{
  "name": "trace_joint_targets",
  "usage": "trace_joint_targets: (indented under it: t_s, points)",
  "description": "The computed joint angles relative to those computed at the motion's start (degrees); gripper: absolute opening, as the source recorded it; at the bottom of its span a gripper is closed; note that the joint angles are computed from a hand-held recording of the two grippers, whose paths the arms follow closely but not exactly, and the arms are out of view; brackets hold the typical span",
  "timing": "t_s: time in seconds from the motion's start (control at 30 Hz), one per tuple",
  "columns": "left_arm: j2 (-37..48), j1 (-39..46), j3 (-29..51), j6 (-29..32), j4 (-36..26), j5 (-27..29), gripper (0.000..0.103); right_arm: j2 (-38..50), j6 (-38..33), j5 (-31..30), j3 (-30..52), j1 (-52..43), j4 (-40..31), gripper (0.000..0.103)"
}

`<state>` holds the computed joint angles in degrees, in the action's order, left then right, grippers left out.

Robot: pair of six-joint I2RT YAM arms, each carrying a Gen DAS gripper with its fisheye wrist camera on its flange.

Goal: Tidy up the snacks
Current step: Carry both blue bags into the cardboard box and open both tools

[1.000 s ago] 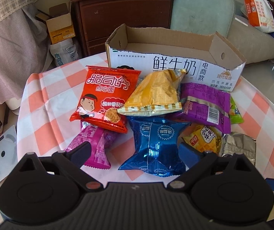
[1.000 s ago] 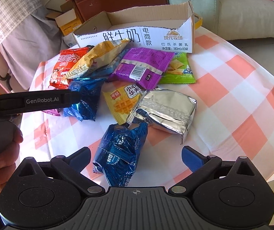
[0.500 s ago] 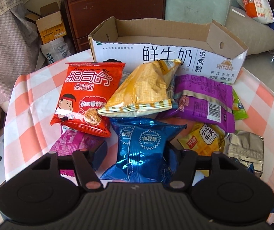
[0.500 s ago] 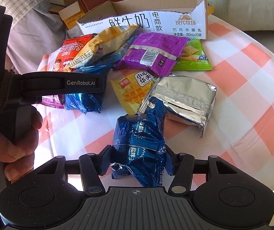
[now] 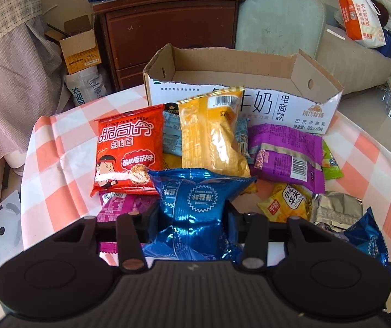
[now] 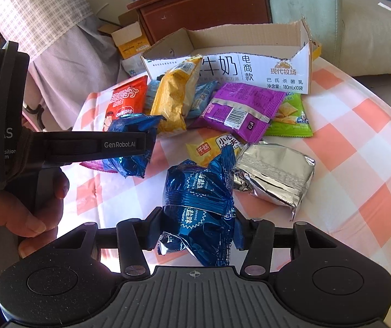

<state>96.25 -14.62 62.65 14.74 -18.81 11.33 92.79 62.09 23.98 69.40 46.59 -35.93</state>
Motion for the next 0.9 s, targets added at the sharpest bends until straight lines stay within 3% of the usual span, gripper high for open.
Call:
trace_joint_targets:
  t_s: [0.23,0.43,0.7,0.9]
  points:
    - [-2.53,1.46,-0.38,0.45,-0.77,1.23,0.045,-0.94,-2.68,4.94,3.65,-0.38,-4.64,0.049]
    - [-3.68,1.9,0.9,0.6,-1.79,1.93,0.044,0.25,-9.16,6.08,7.73,-3.44,-6.38,0.049]
    - [-1.16,5.43,7.83,0.36,-5.62,9.11,0.044,1.44,-16.07,5.67,9.85,-8.46,-1.79,0.049]
    - [2.51,6.13,12.74,-0.22,-5.79,8.52,0.045,2.12,-18.36,3.71,10.0,-11.31,1.77,0.049]
